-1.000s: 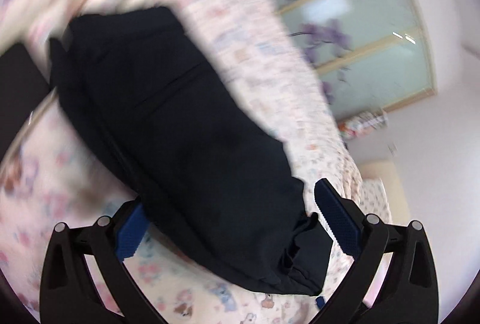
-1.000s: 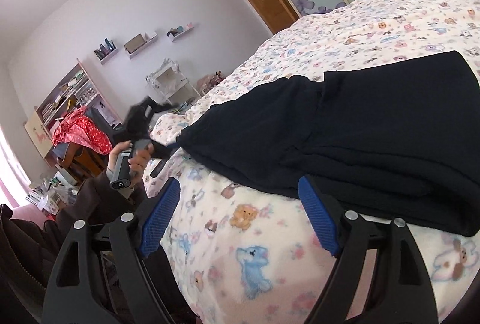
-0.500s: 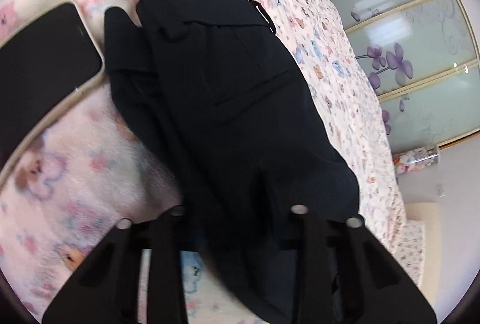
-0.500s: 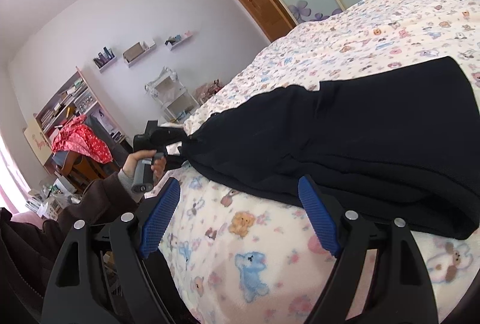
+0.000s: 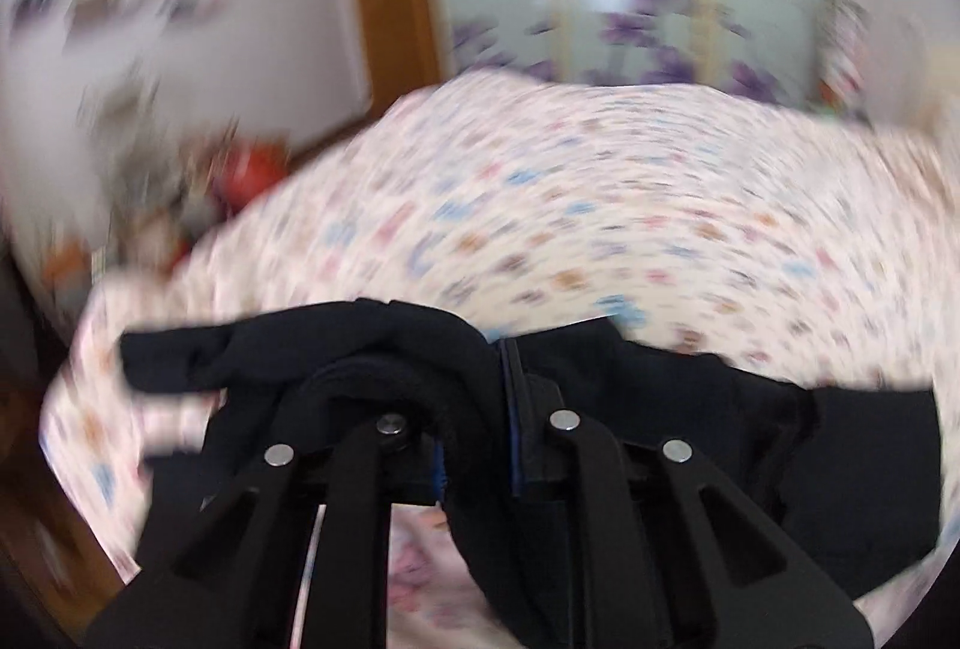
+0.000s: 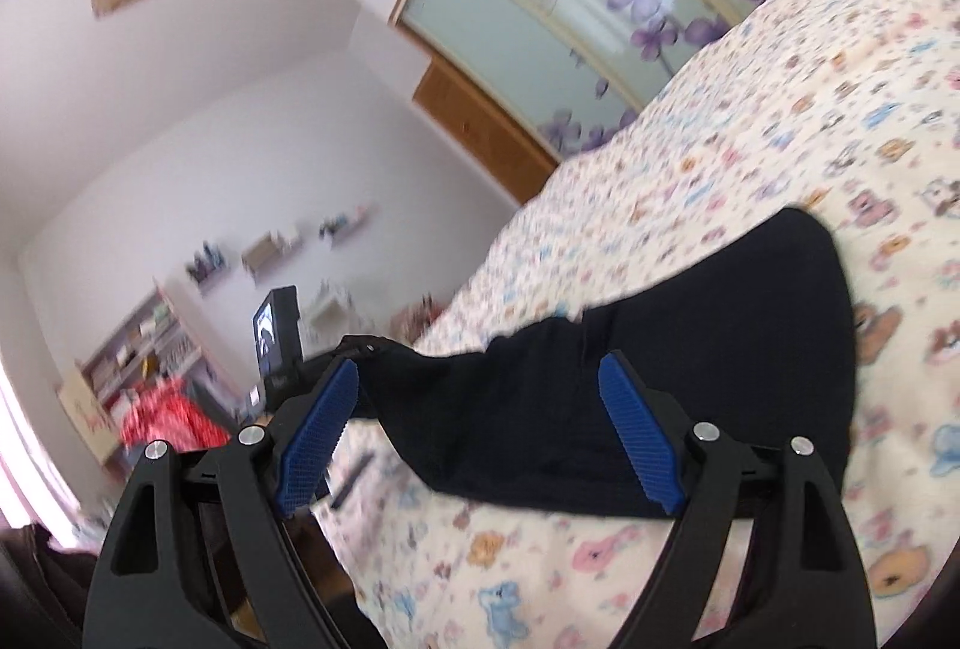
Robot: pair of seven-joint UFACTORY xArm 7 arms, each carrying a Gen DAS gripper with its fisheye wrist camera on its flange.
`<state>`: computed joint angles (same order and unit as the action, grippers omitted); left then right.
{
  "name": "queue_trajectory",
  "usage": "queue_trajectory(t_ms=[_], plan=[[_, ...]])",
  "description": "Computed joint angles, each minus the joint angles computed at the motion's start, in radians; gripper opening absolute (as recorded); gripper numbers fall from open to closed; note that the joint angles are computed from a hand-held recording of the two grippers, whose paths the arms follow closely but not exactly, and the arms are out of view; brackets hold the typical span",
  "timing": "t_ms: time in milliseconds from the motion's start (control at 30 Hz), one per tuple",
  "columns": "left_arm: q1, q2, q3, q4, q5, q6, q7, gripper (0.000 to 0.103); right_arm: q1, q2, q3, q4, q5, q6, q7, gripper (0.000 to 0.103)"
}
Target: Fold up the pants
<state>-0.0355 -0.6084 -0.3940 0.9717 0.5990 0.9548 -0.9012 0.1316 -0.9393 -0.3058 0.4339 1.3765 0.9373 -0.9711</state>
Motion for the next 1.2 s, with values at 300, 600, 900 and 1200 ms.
queue_trajectory(t_ms=[300,600,900,1200], plan=[[-0.177,0.513,-0.398,0.186,0.405,0.036,0.288,0.012,-0.076,0.019,-0.044,0.007,0.106,-0.085,0.003,0.085],[-0.295,0.520,-0.305,0.124,0.391,-0.016,0.210,0.011,-0.116,0.073,-0.046,0.029,0.102,-0.083,0.021,0.088],[-0.394,0.381,-0.143,-0.031,0.339,-0.233,0.030,0.025,-0.095,0.159,-0.096,0.077,-0.033,0.114,0.127,0.088],[-0.229,-0.077,-0.178,-0.327,0.493,-0.470,-0.595,0.100,-0.147,0.185,0.014,0.106,-0.233,0.190,0.256,0.080]])
